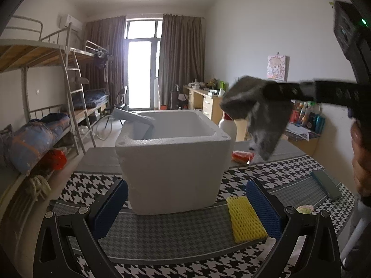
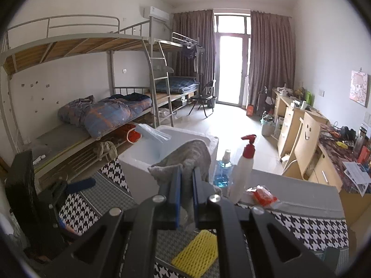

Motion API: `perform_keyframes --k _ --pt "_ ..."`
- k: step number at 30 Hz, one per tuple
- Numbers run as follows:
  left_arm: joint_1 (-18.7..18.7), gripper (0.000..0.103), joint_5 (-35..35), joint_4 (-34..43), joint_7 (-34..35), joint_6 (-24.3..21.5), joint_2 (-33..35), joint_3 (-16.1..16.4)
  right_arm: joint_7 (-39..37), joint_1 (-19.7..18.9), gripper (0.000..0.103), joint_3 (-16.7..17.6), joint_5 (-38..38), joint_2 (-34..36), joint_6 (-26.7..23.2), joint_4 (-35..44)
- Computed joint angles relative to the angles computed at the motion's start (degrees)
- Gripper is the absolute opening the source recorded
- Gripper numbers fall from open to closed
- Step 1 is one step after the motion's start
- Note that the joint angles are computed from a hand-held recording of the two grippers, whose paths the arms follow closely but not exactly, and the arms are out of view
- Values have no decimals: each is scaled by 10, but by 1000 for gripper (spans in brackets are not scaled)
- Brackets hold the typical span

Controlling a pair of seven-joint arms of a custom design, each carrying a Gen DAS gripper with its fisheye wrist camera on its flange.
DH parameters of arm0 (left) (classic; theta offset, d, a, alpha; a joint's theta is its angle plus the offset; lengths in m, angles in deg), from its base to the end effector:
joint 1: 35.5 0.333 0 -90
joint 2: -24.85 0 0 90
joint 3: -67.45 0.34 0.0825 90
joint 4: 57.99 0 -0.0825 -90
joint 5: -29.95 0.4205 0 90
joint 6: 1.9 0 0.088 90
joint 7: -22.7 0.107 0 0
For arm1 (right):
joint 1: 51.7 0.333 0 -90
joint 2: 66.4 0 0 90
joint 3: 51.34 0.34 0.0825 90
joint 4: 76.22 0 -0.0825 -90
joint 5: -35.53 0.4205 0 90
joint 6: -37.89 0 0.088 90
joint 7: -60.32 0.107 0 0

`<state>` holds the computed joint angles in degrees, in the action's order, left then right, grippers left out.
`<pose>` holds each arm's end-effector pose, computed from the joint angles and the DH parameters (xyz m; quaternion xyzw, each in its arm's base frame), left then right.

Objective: Organize soft objects
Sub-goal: 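Lower the grey sock into the white foam box and open the right tool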

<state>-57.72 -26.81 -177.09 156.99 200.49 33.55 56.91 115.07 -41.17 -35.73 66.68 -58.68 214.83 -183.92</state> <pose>0.5693 -0.2387 0.4755 -0.5429 0.6399 -0.4360 0.3253 0.6267 0.2489 0.5701 -0.7404 0.4288 -0.2669 0.4434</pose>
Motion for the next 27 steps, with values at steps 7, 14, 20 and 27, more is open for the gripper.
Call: perform_keyframes --k 7,14,20,27 --pt "-7 102 -35 14 32 12 14 1 31 2 11 -3 -42 24 -13 37" --pt "-11 102 -51 23 45 4 24 5 26 -15 11 18 -38 55 -53 89" --pt "-12 102 -42 18 44 -10 26 7 26 -7 11 15 -50 77 -70 126" --pt "-29 102 -24 18 35 -33 31 26 41 4 12 3 -82 105 -112 174"
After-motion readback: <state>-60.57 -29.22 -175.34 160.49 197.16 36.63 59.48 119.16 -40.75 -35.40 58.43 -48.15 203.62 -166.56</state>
